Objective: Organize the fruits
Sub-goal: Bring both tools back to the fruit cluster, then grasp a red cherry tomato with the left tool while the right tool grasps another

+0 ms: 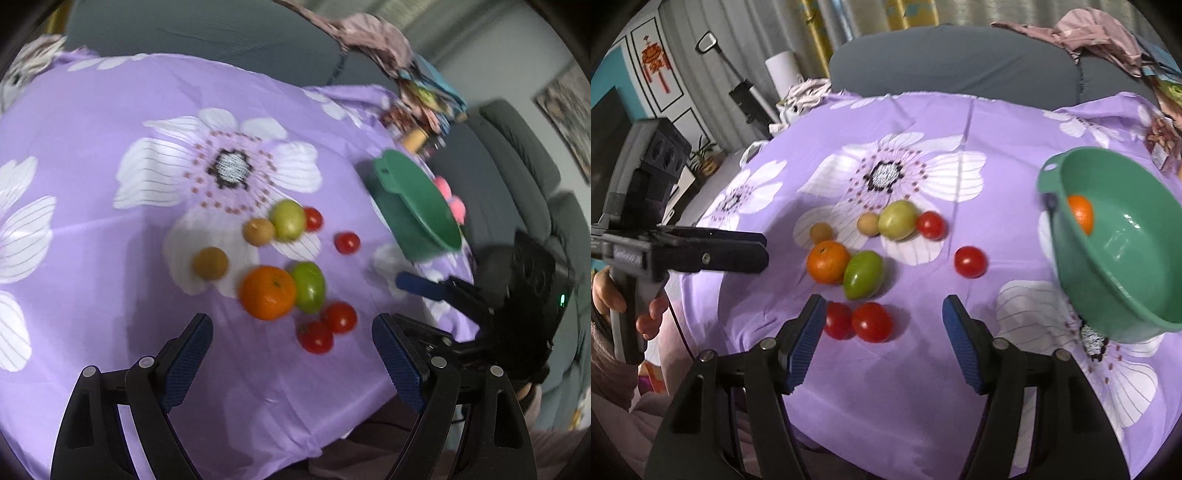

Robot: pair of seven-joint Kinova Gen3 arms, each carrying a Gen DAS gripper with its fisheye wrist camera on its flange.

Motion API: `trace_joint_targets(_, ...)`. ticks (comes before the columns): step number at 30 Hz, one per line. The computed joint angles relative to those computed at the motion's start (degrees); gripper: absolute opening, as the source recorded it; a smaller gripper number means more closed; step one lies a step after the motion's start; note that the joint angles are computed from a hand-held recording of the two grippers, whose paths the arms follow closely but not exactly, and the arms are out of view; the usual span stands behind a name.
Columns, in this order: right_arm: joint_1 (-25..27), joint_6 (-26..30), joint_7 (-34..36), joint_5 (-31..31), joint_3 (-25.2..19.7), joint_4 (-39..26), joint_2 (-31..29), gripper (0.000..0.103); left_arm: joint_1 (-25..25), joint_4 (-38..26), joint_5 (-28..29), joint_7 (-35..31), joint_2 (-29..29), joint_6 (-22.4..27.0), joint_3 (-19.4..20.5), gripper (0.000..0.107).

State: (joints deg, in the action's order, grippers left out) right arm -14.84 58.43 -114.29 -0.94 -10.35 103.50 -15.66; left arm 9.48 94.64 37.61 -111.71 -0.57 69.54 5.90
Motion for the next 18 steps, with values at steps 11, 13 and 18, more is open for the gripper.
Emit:
trace_joint_targets(11, -0.78, 0.56, 2.58, -2.17, 1.45, 1.27, 1.77, 0.049, 7.43, -1.7, -11.83, 1.01, 2.19, -2.45, 4.83, 0.077)
trace_joint_targets(13, -0.92, -0.13, 3.71, -3.64, 2.2, 1.92, 2.17, 0.047, 8.21, -1.81, -13.41, 1.84, 2.86, -2.68, 5.14, 0.076)
trace_joint_targets(18, -0.77, -1.38, 6.18, -5.71, 3.22, 2.4, 3.78, 0.042, 9.09, -2.07, -14.97, 3.3, 3.85, -3.21, 5.3, 0.064)
